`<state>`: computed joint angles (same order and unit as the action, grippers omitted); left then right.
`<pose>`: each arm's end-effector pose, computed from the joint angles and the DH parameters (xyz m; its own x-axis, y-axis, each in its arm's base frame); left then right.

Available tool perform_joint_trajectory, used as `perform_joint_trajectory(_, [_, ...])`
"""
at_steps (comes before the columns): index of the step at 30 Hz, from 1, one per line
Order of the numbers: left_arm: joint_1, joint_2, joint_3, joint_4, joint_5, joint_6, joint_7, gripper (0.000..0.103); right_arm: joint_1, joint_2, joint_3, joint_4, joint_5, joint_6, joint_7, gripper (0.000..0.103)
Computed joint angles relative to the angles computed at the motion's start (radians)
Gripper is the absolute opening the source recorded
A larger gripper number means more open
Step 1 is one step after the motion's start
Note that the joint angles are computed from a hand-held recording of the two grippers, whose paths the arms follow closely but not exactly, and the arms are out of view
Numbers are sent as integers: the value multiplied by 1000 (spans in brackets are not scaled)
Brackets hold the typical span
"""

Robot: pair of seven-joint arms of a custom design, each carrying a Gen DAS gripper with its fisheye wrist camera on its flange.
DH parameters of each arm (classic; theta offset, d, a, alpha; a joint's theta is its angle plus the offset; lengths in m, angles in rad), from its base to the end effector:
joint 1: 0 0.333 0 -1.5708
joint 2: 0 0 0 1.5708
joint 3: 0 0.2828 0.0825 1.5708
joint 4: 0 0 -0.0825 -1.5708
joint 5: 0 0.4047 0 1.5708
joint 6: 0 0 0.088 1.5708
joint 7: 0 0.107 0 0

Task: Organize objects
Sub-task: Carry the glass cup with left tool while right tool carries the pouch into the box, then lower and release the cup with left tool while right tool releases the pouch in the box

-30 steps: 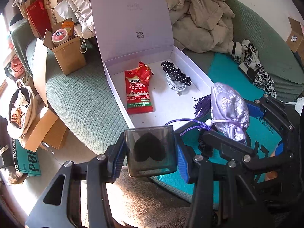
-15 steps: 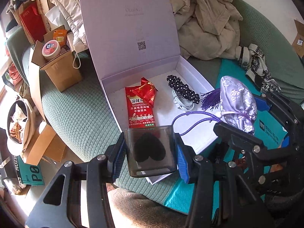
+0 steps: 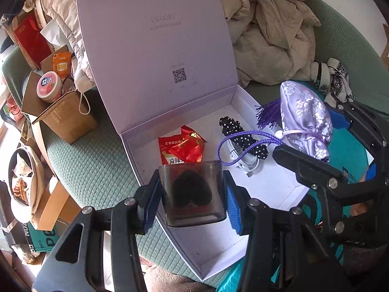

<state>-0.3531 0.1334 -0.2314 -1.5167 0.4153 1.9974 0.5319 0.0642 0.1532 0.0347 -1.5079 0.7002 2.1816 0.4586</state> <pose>0.5590 -0.3294 0.5884 0.3278 -0.9413 0.0804 -0.8141 -0.3246 -0.4815 0.6601 0.0879 0.6054 0.8036 -0.5940 0.0378 -0.3777 -0.5580 -0.7389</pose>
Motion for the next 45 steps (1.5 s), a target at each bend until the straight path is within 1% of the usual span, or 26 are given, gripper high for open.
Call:
perform_joint_trajectory(3, [5, 29, 9, 33, 6, -4, 13, 46, 1, 45, 3, 48, -17, -13, 14, 60])
perform_joint_trajectory(13, [19, 130, 44, 126, -3, -10, 101, 46, -4, 154, 33, 167, -84, 19, 51, 60])
perform_joint_trajectory(17, [31, 150, 54, 121, -31, 20, 116, 46, -4, 208, 46, 224, -116, 11, 72, 60])
perform_joint_trajectory(25, [36, 194, 72, 127, -33, 52, 124, 46, 3, 292, 62, 299, -187, -7, 130, 60])
perform_joint_trajectory(30, [44, 186, 79, 85, -30, 122, 121, 46, 3, 319, 69, 321, -213, -20, 151, 60])
perform_joint_trajectory(32, [45, 187, 79, 82, -31, 130, 118, 46, 5, 326, 69, 324, -225, -25, 158, 60])
perform_joint_trajectory(36, [43, 191, 79, 81, -30, 129, 118, 46, 13, 332, 66, 321, -258, -33, 174, 61])
perform_joint_trajectory(41, [42, 242, 71, 142, -78, 64, 149, 46, 23, 320, 58, 285, -304, -36, 176, 62])
perform_joint_trajectory(43, [42, 250, 71, 140, -96, 66, 154, 46, 27, 316, 54, 274, -321, -36, 182, 62])
perform_joint_trajectory(45, [23, 270, 78, 165, -64, 40, 162, 46, 26, 307, 53, 256, -325, -24, 181, 63])
